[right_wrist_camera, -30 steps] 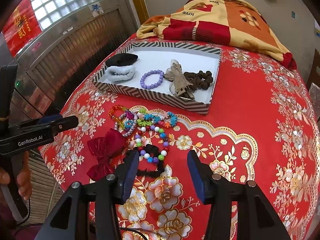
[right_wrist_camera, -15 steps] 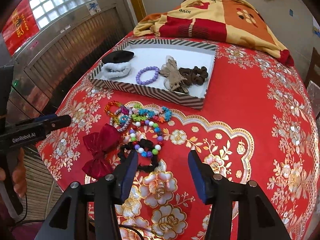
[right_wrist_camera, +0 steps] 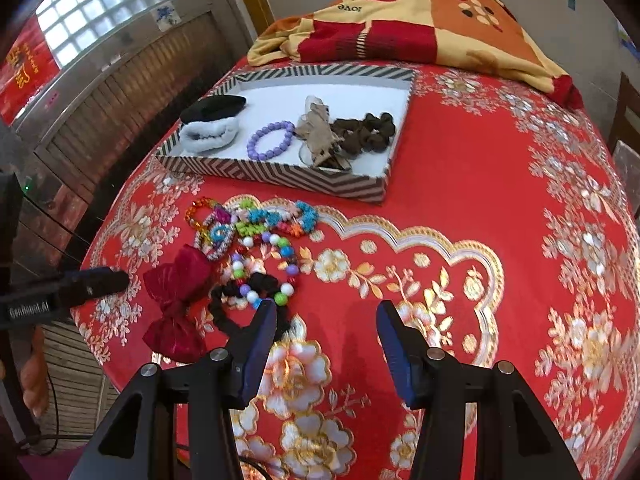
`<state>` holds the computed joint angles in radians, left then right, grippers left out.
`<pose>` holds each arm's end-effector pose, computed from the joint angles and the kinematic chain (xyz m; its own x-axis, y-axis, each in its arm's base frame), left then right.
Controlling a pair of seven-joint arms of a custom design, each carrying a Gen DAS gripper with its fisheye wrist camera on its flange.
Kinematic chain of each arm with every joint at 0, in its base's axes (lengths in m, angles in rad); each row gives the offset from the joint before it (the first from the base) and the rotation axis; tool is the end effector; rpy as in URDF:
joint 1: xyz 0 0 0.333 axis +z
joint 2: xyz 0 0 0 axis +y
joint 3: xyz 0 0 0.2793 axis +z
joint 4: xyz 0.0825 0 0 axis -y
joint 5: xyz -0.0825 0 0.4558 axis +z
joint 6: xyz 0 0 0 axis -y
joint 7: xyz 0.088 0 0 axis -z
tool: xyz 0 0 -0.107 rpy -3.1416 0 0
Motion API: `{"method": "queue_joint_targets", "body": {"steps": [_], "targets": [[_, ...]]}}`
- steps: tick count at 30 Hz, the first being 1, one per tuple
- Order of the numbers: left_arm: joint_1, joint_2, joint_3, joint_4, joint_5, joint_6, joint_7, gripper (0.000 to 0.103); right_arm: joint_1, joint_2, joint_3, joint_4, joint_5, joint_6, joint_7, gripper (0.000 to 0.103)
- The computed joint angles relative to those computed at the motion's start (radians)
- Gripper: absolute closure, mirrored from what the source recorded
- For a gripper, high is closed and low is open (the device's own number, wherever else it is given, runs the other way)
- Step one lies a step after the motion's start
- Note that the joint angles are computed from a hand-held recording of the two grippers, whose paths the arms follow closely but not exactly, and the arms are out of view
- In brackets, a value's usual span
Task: Organize jewelry
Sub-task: 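Grasp the red satin bow with the left tool while the right tool grasps a multicolour bead bracelet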
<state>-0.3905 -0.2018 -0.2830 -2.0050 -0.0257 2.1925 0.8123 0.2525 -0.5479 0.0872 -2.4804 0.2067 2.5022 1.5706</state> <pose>0.4723 -0.3878 0.5278 0.0527 -0.9709 0.2336 -0.9488 -0.1216 -0.2916 0.4835 0.1699 0.4865 0.2479 -0.9575 -0.1471 -0.8377 -0.1356 -0.5289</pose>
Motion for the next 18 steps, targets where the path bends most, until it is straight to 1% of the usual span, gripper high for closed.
{"method": "queue_joint_targets", "body": {"steps": [3, 6, 8, 9, 13, 18], "targets": [[-0.002, 0.012, 0.000, 0.007, -0.006, -0.008, 0.008, 0.039, 0.017, 0.041, -0.011, 0.030, 0.012, 0.024, -0.046, 0.053], [-0.003, 0.020, 0.001, 0.011, -0.017, -0.010, 0.017, 0.039, 0.031, 0.108, -0.014, 0.087, 0.022, 0.036, -0.094, 0.054], [-0.001, 0.022, 0.002, 0.010, -0.018, -0.011, 0.017, 0.039, 0.041, 0.161, -0.015, 0.131, 0.028, 0.044, -0.132, 0.057], [-0.001, 0.022, 0.002, 0.009, -0.020, -0.011, 0.017, 0.039, 0.042, 0.184, -0.013, 0.153, 0.027, 0.042, -0.145, 0.059], [-0.003, 0.007, 0.008, -0.010, -0.048, -0.006, 0.040, 0.039, 0.052, 0.288, -0.008, 0.250, 0.018, 0.025, -0.223, 0.059], [-0.009, -0.003, 0.013, -0.026, -0.089, 0.002, 0.069, 0.038, 0.048, 0.413, 0.004, 0.367, -0.046, -0.024, -0.284, 0.059]]}}
